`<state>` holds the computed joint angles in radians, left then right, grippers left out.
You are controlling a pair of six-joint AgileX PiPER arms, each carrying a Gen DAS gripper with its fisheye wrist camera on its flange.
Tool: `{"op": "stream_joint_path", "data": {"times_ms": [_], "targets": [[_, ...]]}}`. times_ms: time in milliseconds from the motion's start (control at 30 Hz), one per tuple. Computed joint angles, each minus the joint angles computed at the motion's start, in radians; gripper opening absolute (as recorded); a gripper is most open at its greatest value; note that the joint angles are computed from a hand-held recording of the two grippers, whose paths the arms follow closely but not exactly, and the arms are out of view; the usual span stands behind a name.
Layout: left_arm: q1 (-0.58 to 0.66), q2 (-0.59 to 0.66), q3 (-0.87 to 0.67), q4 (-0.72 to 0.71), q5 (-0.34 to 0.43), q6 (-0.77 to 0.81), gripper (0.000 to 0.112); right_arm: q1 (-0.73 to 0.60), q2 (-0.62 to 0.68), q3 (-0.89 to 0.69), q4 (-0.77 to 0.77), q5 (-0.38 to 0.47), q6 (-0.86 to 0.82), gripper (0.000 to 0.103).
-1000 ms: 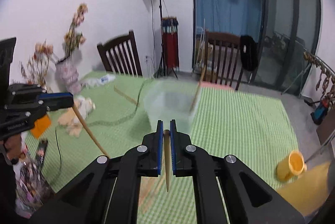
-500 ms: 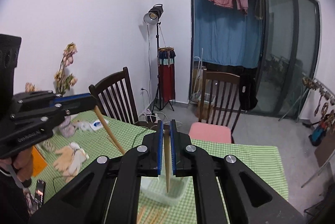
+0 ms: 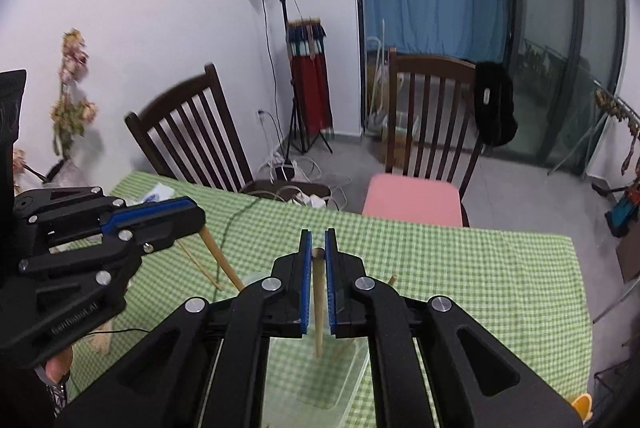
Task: Organize utensils
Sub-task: 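Open the left tool to drop its chopstick in the container while the right tool releases its own, then move both open tools back above the remaining chopsticks on the table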
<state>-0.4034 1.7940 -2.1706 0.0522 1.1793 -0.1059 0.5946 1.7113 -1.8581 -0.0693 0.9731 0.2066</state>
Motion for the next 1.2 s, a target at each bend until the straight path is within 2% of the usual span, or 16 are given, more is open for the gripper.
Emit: {"op": "stream_joint_path", "data": {"times_ms": [167, 300, 367, 433, 467, 500, 533, 567, 600, 767, 933, 1067, 1200], "targets": [[0.039, 0.077, 0.029, -0.039, -0.050, 0.032, 0.003, -0.024, 0.070, -0.025, 0.014, 0.003, -0.006, 0.007], [0.039, 0.065, 0.117, -0.025, -0.120, 0.013, 0.004, -0.025, 0.089, -0.028, -0.012, 0.003, 0.012, 0.007], [0.054, 0.085, 0.096, -0.044, -0.100, 0.009, 0.005, -0.023, 0.097, -0.037, -0.028, 0.008, 0.017, 0.007], [0.067, 0.103, 0.072, -0.064, -0.080, 0.017, 0.017, -0.026, 0.096, -0.041, -0.034, 0.010, 0.028, 0.009], [0.066, 0.093, 0.087, -0.062, -0.087, 0.015, 0.028, -0.030, 0.090, -0.044, -0.038, 0.012, 0.038, 0.019], [0.066, 0.080, 0.104, -0.057, -0.099, 0.010, 0.031, -0.030, 0.077, -0.036, -0.050, 0.006, 0.051, 0.036], [0.070, 0.070, 0.109, -0.063, -0.099, 0.017, 0.031, -0.029, 0.069, -0.035, -0.066, 0.005, 0.066, 0.045], [0.073, 0.057, 0.113, -0.068, -0.093, 0.020, 0.031, -0.028, 0.052, -0.025, -0.079, -0.004, 0.078, 0.052], [0.074, 0.042, 0.121, -0.067, -0.094, 0.018, 0.031, -0.030, 0.031, -0.019, -0.085, -0.002, 0.084, 0.052], [0.089, -0.072, 0.183, -0.052, -0.082, 0.002, 0.033, -0.023, -0.073, 0.043, -0.122, 0.006, 0.099, 0.052], [0.052, -0.232, 0.302, 0.015, -0.071, -0.045, 0.039, 0.006, -0.226, 0.186, -0.171, 0.011, 0.151, 0.052], [-0.034, -0.404, 0.446, 0.098, -0.072, -0.138, 0.050, 0.102, -0.368, 0.310, -0.289, 0.049, 0.249, 0.055], [-0.197, -0.560, 0.591, 0.224, -0.057, -0.293, 0.056, 0.255, -0.516, 0.445, -0.430, 0.101, 0.357, 0.062]]}}
